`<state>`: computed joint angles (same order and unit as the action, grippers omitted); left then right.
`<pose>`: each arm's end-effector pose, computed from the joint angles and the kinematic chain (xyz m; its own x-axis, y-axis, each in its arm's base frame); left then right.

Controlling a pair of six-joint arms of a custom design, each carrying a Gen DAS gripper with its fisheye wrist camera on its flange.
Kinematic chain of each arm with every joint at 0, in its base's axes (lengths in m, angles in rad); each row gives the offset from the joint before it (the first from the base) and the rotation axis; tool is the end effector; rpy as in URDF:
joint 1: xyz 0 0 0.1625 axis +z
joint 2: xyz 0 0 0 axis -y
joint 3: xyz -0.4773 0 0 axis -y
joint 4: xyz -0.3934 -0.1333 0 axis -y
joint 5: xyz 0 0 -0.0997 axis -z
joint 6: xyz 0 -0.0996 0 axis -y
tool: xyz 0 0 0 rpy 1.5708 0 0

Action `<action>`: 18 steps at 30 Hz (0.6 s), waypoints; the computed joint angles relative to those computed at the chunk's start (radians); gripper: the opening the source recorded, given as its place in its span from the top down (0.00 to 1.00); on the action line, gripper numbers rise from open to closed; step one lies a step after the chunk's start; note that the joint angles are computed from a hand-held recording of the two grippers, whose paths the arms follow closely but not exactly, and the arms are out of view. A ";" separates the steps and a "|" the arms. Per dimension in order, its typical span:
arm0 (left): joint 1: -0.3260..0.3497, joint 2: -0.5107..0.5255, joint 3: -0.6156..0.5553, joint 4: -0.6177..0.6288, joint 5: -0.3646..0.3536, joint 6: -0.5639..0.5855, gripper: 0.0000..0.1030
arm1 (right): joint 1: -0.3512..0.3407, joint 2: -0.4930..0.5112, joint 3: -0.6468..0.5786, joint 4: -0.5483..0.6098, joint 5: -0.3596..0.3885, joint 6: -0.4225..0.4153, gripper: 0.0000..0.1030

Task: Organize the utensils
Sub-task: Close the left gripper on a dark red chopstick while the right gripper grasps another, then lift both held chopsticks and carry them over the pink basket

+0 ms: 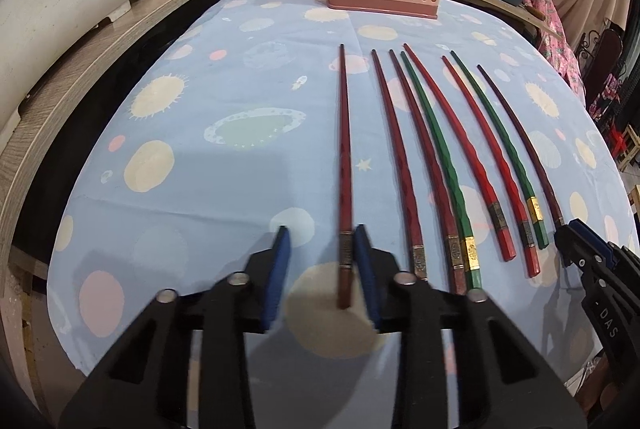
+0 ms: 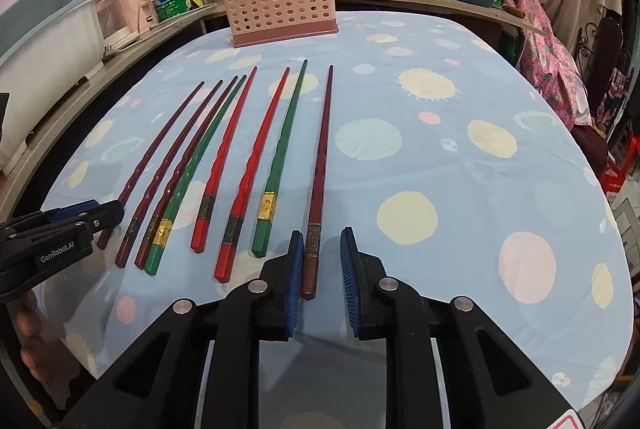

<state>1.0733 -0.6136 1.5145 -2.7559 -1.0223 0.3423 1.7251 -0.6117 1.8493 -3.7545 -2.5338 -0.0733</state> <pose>-0.1971 -0.7510 0.0753 -0.6183 0.5457 -0.5656 0.7066 0.7010 -0.0961 0.1468 -0.6085 0.1124 -0.6582 0.5263 0.5382 -0.1385 0.6181 -0.7738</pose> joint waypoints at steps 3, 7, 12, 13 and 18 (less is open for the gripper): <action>0.006 -0.002 -0.013 0.024 -0.013 -0.011 0.92 | -0.003 -0.005 0.005 0.001 0.004 0.008 0.89; 0.011 -0.008 -0.027 0.069 -0.039 -0.025 0.93 | -0.007 -0.022 0.016 0.030 0.024 0.036 0.92; 0.006 -0.015 -0.035 0.085 -0.035 -0.036 0.94 | 0.002 -0.035 0.017 0.031 0.029 0.031 0.92; 0.005 -0.018 -0.038 0.090 -0.037 -0.039 0.93 | 0.007 -0.037 0.015 0.023 0.028 0.021 0.92; -0.005 -0.028 -0.054 0.107 -0.043 -0.050 0.93 | 0.024 -0.052 0.000 0.001 0.030 -0.010 0.92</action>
<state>1.0683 -0.6417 1.4606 -2.6491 -1.0651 0.2923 1.7495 -0.6633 1.8495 -3.7532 -2.5039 -0.0832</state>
